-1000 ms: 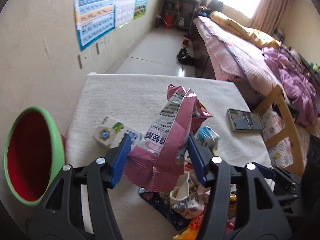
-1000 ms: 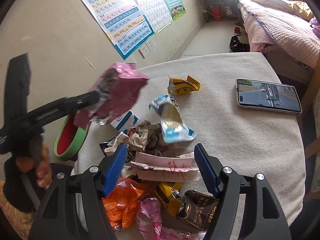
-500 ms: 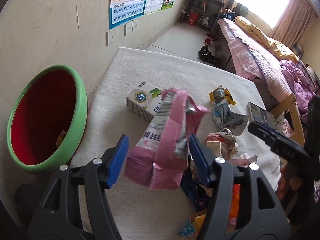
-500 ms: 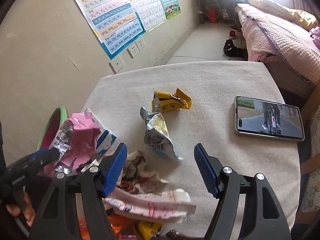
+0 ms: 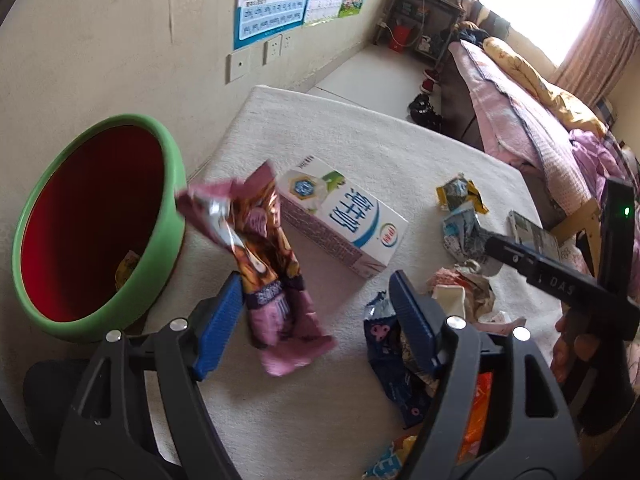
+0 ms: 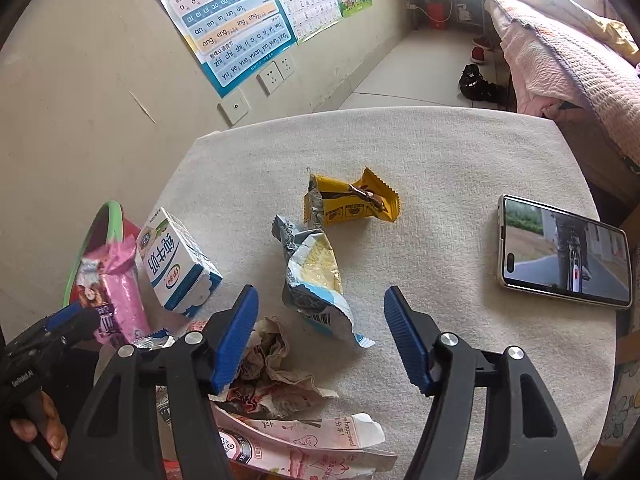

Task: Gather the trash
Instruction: 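Grasp the silver-yellow wrapper with the right tool while the left tool holds the pink bag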

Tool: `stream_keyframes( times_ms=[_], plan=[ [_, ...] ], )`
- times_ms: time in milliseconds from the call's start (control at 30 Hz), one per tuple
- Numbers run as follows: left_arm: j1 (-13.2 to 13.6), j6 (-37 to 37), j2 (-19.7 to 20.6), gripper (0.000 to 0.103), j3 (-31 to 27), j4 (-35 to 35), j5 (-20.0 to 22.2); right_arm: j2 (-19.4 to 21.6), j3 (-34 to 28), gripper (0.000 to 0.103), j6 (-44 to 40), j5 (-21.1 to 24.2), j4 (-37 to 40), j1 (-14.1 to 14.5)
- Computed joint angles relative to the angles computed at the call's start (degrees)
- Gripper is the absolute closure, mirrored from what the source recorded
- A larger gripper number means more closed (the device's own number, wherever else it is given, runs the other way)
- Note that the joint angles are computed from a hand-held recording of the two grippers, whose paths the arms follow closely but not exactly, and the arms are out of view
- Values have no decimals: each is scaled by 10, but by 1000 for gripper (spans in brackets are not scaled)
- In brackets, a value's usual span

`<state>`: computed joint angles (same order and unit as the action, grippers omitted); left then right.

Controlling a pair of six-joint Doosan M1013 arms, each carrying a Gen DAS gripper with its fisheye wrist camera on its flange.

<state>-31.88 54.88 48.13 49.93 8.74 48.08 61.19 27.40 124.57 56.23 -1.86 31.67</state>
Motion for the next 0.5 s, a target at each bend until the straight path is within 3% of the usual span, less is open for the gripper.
stream_keyframes(
  times_ms=[167, 500],
  plan=[
    [2, -55, -17, 32, 26, 43, -27, 3, -4, 49, -4, 7, 9, 0],
    [16, -54, 20, 34, -15, -24, 24, -4, 13, 49, 8, -5, 6, 1]
  ],
)
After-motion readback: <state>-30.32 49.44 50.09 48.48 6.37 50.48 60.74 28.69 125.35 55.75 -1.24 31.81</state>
